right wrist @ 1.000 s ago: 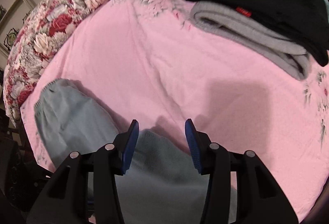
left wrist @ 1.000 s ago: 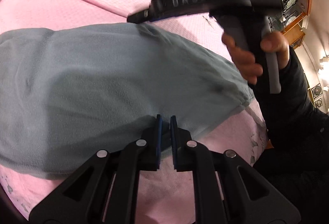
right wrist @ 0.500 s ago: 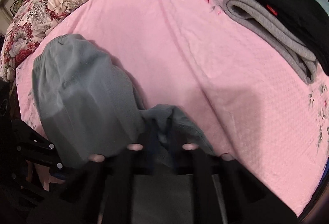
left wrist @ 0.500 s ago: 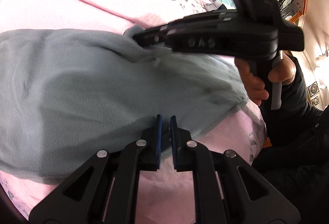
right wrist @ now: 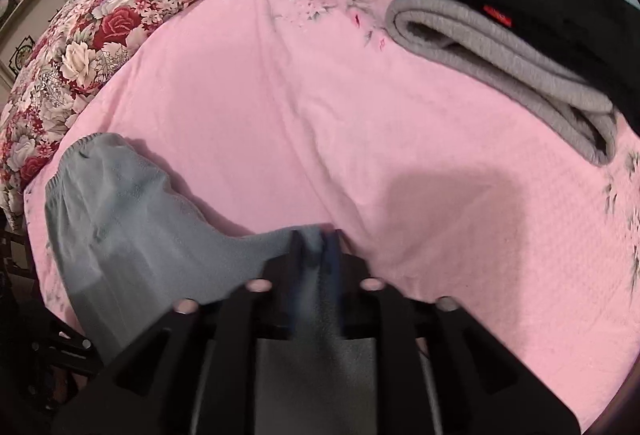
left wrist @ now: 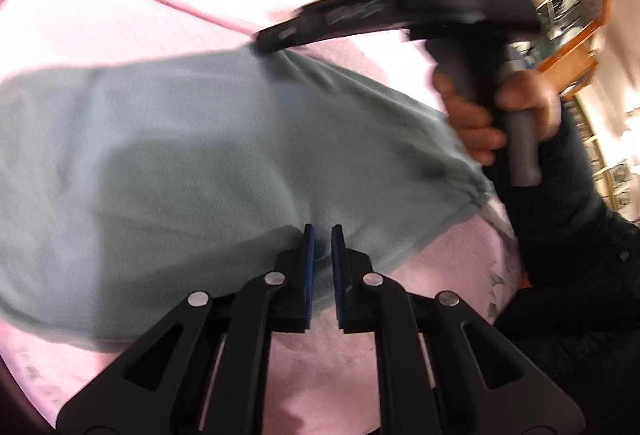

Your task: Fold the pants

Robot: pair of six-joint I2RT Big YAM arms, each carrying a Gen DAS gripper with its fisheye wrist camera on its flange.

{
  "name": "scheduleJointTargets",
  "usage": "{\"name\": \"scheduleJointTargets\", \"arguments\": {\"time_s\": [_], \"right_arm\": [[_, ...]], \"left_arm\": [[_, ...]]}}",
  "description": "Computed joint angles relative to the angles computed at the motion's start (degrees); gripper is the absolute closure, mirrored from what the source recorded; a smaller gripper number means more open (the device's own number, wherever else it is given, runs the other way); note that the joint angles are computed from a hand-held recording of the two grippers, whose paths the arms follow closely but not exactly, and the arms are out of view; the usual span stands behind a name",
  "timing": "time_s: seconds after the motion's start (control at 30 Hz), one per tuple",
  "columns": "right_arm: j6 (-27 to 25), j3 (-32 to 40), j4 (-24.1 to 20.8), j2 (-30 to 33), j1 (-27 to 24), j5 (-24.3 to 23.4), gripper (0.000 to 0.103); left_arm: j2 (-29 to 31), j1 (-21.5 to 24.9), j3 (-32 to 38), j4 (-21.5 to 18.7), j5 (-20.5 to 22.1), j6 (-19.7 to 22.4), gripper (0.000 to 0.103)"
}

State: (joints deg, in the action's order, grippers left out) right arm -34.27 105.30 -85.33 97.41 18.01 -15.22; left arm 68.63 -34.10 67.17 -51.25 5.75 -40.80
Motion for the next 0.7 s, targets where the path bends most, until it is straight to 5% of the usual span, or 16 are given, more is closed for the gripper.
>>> {"name": "scheduleJointTargets", "arguments": {"time_s": [0.2,0.3,0.4,0.47,0.5,0.53,0.7], "right_arm": [[5.18,8.45,-4.01,-1.53,-7.04,-6.51,0.045],[5.3,5.66,-3.3,-5.76,-11.13,-4.93,0.024],[2.51,-1.57,-3.11,-10.74,-15.58,-3.59,0.023],[0.28,-7.74,-2.87,-14.51,-19.14,-5.48,0.048],[-0.88,-9.96,-3.6,-15.78,-20.19,-5.73,0.082],[-1.05,-11.34,-4.57,-16.43,-20.45,-6.12,0.09],[-1.95,-16.6,-6.06,-18.92,-21.74,-10.44,0.091]], "left_arm": [[6.35,3.11,11.22,-4.67,-0.71,2.83,0.093],[12.93,5.1,16.55,-6.29,1.32,2.6,0.093],[18.09,5.93,19.97,-7.52,2.21,3.38,0.095],[20.3,5.86,21.4,-9.02,1.17,3.48,0.097],[20.36,6.3,21.02,-8.43,1.63,3.79,0.097],[20.34,6.45,20.83,-7.9,1.83,3.71,0.097],[19.78,7.46,17.69,-2.58,3.81,3.87,0.098]]}}
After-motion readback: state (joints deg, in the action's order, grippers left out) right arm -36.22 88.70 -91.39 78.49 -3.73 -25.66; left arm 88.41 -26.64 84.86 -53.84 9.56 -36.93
